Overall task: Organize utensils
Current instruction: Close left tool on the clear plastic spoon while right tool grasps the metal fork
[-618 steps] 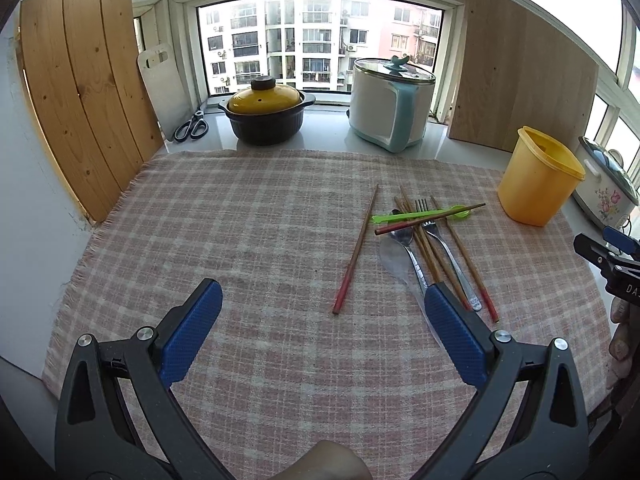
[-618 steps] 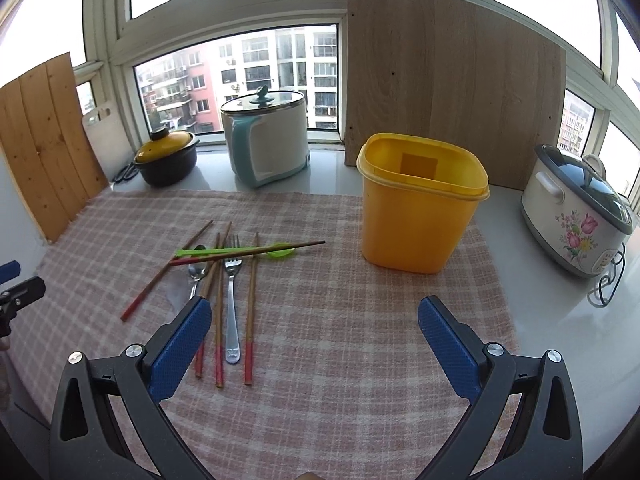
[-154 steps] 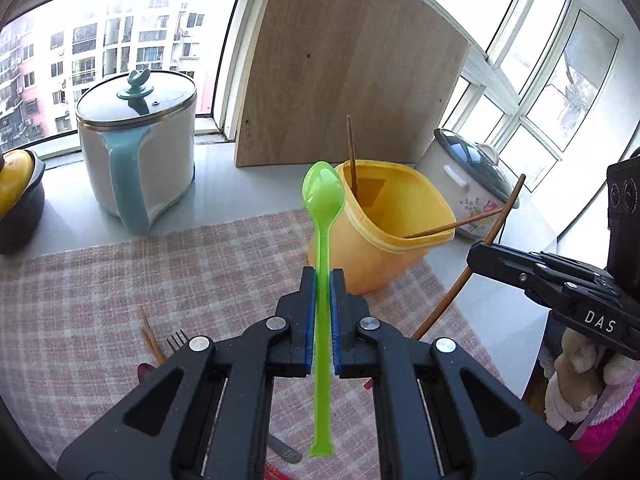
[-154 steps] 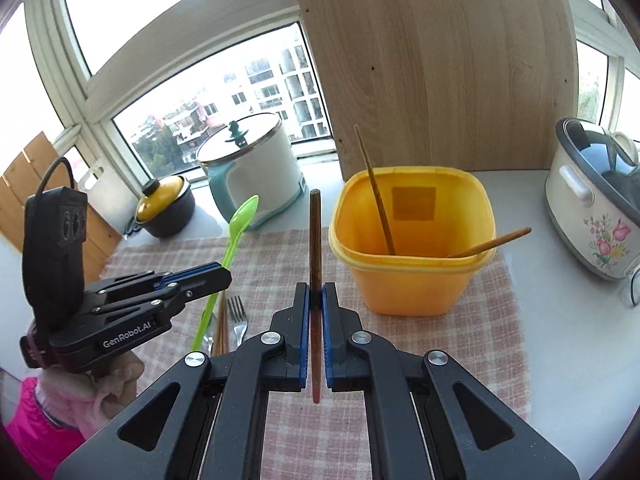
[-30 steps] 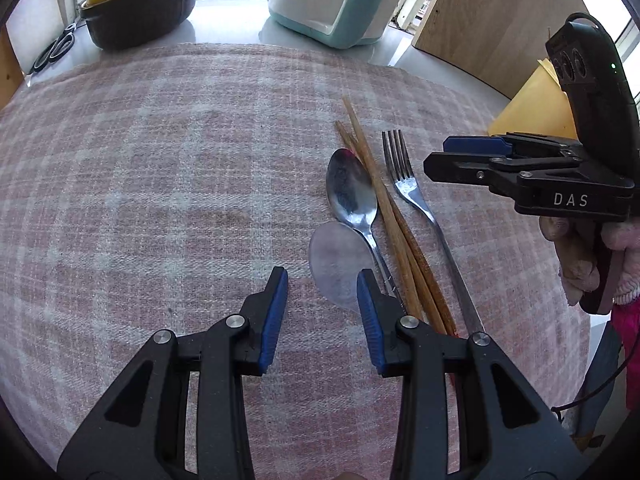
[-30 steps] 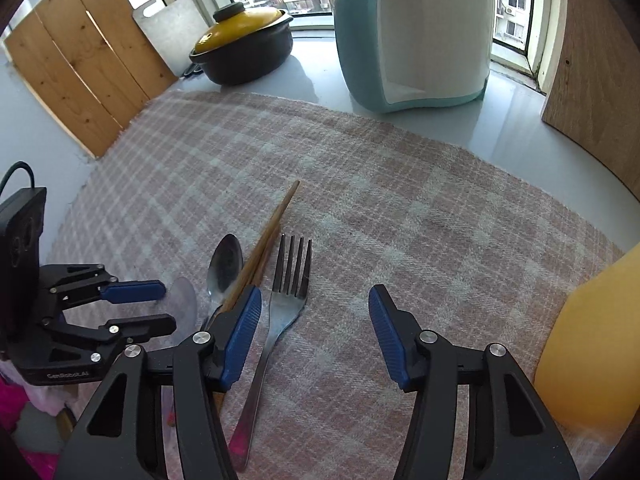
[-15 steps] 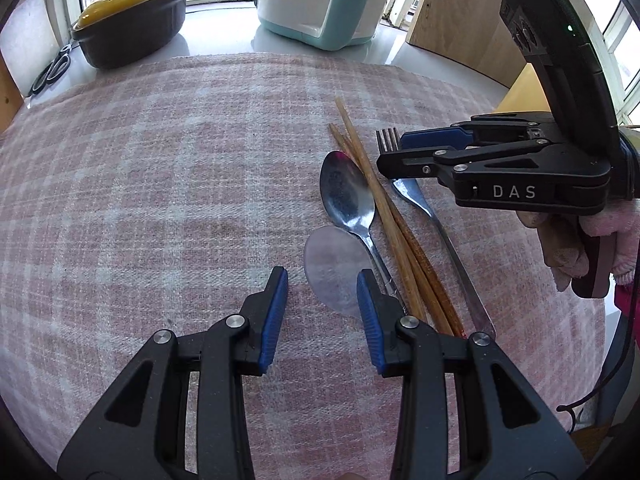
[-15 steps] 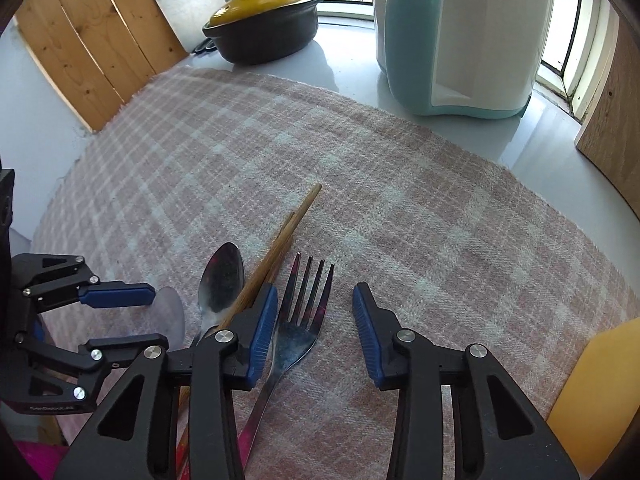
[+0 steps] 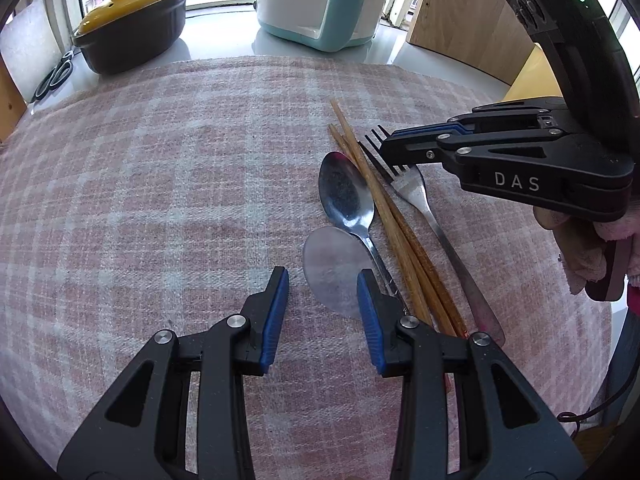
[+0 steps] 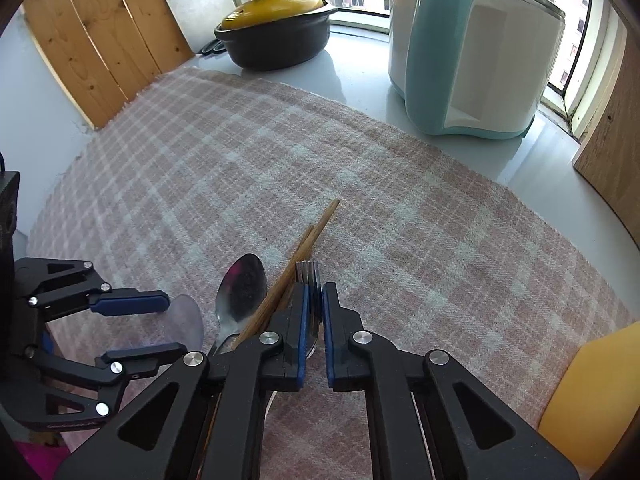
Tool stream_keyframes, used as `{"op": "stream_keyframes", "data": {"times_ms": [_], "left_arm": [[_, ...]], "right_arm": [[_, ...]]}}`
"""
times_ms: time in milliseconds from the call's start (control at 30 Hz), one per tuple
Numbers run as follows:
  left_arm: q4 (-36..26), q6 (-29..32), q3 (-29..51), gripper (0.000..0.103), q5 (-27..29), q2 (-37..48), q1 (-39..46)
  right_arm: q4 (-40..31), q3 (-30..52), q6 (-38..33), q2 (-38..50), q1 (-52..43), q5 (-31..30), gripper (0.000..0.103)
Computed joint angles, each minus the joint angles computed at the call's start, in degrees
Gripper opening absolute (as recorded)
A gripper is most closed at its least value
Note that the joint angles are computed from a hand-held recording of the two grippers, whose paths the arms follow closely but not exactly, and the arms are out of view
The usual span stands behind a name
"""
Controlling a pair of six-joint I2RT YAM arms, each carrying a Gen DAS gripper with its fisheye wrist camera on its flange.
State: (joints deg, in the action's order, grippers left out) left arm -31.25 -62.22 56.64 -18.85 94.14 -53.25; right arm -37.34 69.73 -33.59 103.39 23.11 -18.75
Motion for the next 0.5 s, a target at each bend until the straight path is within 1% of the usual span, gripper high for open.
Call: {"op": "stream_keyframes", "data": {"times_ms": [33,67,100,133,200,333,500], "left_arm": [[-0.07,-0.04,0.06,0.034,0.0,0.04,0.02],[-0.25,-0.13,0.16,0.028,-0.11,0.13,0.01],[-0.46,-0.29,0.21,0.025,-0.15,0.09,-0.02],[-0.33,-0.43,0.06,0.024,-0.06,-0.07,0.03],[0.03,-0.48,-0.14,0.015,0.35,-0.22,0.3],[0.46,-0.78,-0.16,0.014,0.15,-0.22,0.32],[2.93,-1.83,-1.91,0.009,1.02,-1.6,1.32]], "right_arm": [[0.03,-0.03,-0.02,-0.03,0.27,0.34,0.005],[0.05,0.0,0.08,0.02,0.55,0.6,0.005],[-0.16,0.21,0.21,0.23,0.87,0.79,0.005],[-0.35,0.33,0.16,0.37,1.09,0.86,0.005],[-0.62,0.39,-0.03,0.69,1.88,1.36,0.005],[0.21,-0.73,-0.15,0.54,3.48,3.1,0.005],[-0.03,-0.14,1.47,1.03,3.37,3.13,0.002]]}}
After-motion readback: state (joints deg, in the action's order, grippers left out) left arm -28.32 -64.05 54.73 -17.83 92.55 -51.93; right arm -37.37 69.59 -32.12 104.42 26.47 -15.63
